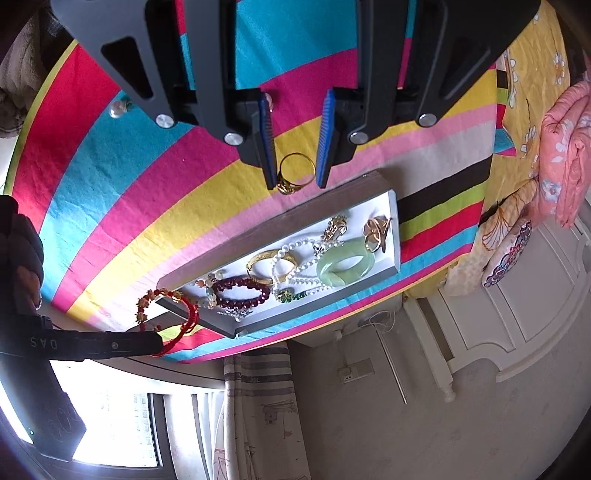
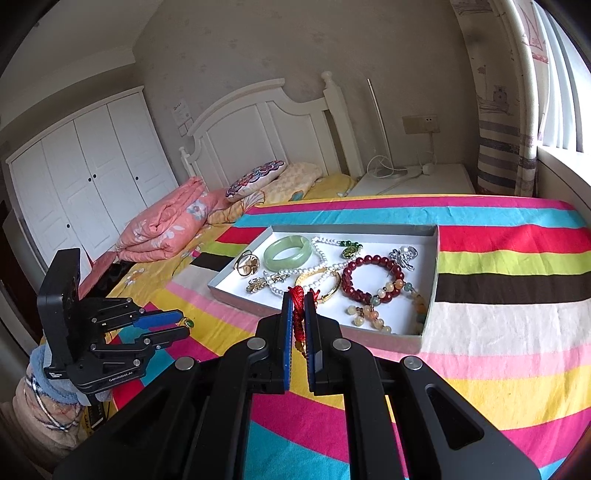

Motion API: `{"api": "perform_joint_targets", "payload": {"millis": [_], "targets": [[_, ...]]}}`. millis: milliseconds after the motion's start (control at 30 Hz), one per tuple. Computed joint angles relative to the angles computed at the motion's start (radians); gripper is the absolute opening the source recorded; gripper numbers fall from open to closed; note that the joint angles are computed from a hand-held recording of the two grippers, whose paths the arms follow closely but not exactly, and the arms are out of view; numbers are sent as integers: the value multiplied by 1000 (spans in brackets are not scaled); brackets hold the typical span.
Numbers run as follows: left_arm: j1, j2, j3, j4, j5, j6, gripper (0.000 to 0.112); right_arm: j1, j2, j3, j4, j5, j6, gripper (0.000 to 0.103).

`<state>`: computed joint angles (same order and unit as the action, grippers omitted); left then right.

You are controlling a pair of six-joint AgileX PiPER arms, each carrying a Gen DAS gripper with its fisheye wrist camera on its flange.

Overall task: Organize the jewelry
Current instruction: 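Carry the ring and red bracelet into the white tray and open both tools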

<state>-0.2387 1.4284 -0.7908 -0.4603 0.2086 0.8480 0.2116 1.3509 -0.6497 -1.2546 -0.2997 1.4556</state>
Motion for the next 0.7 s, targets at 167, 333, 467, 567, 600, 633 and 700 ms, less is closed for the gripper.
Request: {"api": "perform_joint_targets", "payload": {"millis": [167,333,467,567,600,633,700], "targets": [[-37,42,-72,121,15,-147,21,-15,48,-66,-75,-17,86,7],[-31,124,-202,41,76,-143,21,-29,122,-136,-134,-43,172,7],[-15,217,-339,3,147,-189,21,-31,187,-184,-157,-49,222,7],[-12,301,-450,30,196,-271,21,-39,237,-212,-187,-61,272,7],[-17,328,-485,68,206,-318,21,-44,253,-219,-192,-71,282,7],[-25,357,-523,112,218,-371,21,-51,268,-225,-200,-84,295,7],[-30,408,-588,145,246,-424,21,-59,293,-231,-208,-104,309,7]]}}
